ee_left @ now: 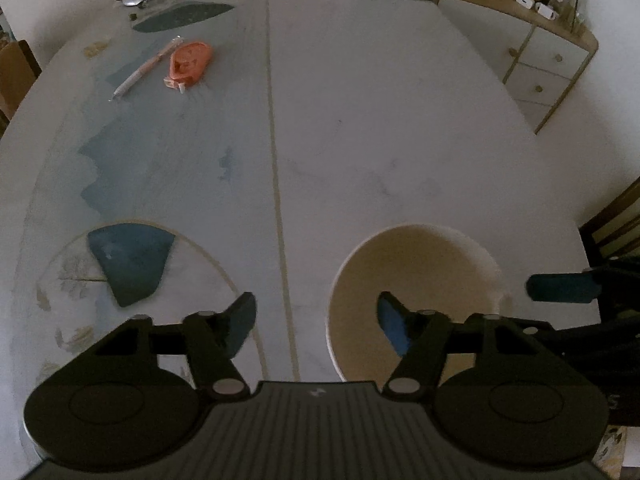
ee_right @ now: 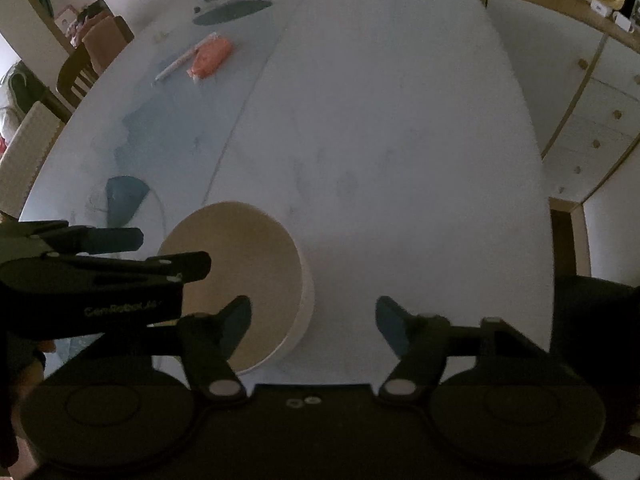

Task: Organize plates and bowls
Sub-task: 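Move both grippers to the cream-white bowl and close them on its rim, then lift the cream-white bowl with both grippers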

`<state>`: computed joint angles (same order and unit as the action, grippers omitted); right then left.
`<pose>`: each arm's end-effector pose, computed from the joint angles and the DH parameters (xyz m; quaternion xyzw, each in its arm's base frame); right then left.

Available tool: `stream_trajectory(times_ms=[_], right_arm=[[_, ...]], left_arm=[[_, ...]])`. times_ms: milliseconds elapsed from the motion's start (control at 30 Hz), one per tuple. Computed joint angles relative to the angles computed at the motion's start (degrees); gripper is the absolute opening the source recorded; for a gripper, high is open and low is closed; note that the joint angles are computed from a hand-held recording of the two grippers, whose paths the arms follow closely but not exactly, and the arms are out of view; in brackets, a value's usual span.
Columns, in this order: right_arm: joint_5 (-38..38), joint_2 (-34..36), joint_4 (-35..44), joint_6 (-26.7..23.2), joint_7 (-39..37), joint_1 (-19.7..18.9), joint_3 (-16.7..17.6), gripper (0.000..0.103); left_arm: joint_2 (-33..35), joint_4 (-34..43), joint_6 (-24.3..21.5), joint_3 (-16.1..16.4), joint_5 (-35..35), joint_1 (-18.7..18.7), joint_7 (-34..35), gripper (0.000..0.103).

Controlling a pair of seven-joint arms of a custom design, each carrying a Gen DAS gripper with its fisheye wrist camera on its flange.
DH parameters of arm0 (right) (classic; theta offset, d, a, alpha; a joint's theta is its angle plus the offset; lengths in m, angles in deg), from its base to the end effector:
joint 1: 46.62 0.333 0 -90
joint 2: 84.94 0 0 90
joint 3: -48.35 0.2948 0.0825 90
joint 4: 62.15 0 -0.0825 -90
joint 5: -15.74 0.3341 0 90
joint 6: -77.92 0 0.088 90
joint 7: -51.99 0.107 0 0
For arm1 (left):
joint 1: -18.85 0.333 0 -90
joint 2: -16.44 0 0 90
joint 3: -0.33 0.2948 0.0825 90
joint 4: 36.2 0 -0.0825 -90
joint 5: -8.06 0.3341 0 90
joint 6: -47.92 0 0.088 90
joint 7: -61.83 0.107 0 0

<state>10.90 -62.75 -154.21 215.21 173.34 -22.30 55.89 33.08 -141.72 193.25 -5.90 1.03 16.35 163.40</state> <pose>0.5577 0.3316 0.4506 -0.7061 0.6788 -0.0574 0.1935 0.6070 -0.0862 0.4209 -0.5973 0.7743 -0.1811 0.1047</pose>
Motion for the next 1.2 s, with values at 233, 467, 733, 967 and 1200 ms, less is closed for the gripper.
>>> stream_trajectory(times_ms=[233,467,733,967,1200], right_arm=[[0.42,1.00,1.15,-0.83,-0.29,0.14,0.06,0.044],[-0.40,1.20,1.92,-2.16,1.55,0.77,-0.27,0.011],[-3.22,-0.48,0.72,-3.80,5.70,2.03,-0.88,0.008],[-4.44,-4.96,-2.99,-3.81,8.67,2.46,-0.52,0.008],[-6.81,-11.46,-7.54,-4.97,12.14,3.62,0.39,0.008]], left_arm=[[0.16,0.05,-0.87,-0.40,-0.58,-0.17,0.31,0.026],[-1.17,-1.63,-0.06,-0.40,-0.03,-0.78,-0.17,0.005],[-4.93,-5.23,0.67,-0.94,-1.13,-0.61,1.24,0.003],[-10.37,-8.91,-0.99,-1.44,-5.25,0.20,4.47,0.003],[-18.69,-14.74,-2.50,-1.14,-10.10,0.44,10.44,0.003]])
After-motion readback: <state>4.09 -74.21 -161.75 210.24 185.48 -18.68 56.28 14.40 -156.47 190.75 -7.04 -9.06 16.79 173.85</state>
